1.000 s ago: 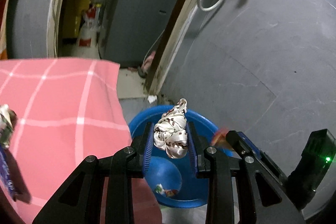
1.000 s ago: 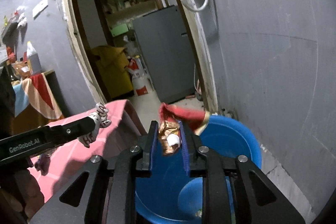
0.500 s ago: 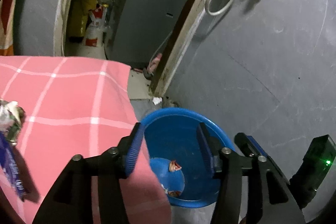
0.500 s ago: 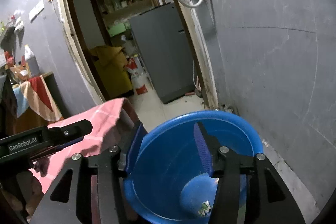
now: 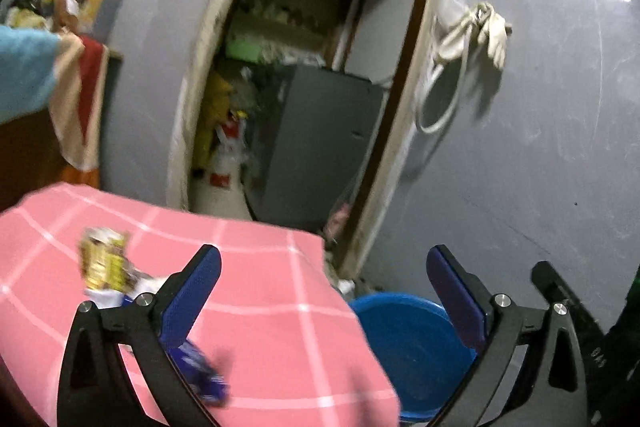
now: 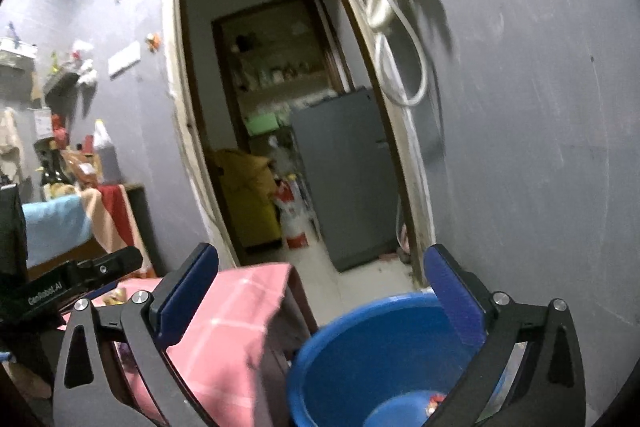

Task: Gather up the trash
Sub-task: 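Move both tools back over the table toward the yellow bag and blue wrapper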

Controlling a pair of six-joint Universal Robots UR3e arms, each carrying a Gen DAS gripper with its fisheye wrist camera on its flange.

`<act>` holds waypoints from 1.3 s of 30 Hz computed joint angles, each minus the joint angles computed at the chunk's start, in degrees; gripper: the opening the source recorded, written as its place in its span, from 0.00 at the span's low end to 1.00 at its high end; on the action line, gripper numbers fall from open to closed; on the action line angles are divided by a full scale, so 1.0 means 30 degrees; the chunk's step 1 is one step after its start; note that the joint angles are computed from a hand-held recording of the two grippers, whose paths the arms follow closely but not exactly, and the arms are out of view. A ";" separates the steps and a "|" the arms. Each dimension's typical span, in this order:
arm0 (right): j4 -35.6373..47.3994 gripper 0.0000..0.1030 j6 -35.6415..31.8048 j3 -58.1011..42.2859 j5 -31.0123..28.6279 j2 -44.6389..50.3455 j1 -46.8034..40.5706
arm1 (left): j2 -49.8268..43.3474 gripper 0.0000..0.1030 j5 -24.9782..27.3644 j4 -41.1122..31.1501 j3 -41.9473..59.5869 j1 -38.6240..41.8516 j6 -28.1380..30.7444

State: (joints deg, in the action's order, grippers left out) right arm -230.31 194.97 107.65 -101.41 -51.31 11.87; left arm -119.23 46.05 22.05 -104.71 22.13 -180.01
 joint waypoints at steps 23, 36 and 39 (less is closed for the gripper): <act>0.2008 1.00 -0.3571 -0.9027 -0.2365 0.3297 0.5727 | 0.2264 0.98 -0.5071 0.6580 -0.5667 0.9101 0.0177; 0.8859 1.00 -0.3269 -1.4832 -0.1215 0.6129 0.6389 | 0.0785 0.98 -0.4262 0.1214 -0.4250 1.0267 0.4791; 1.1412 1.00 -0.2918 -1.6104 -0.0822 0.6606 0.6284 | 0.0711 0.98 -0.3575 -0.1678 -0.3240 0.9961 0.5880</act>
State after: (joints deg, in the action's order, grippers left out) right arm -196.07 186.22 59.33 -103.88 -31.49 30.73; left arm -117.10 35.32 17.01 -114.43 52.01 -162.37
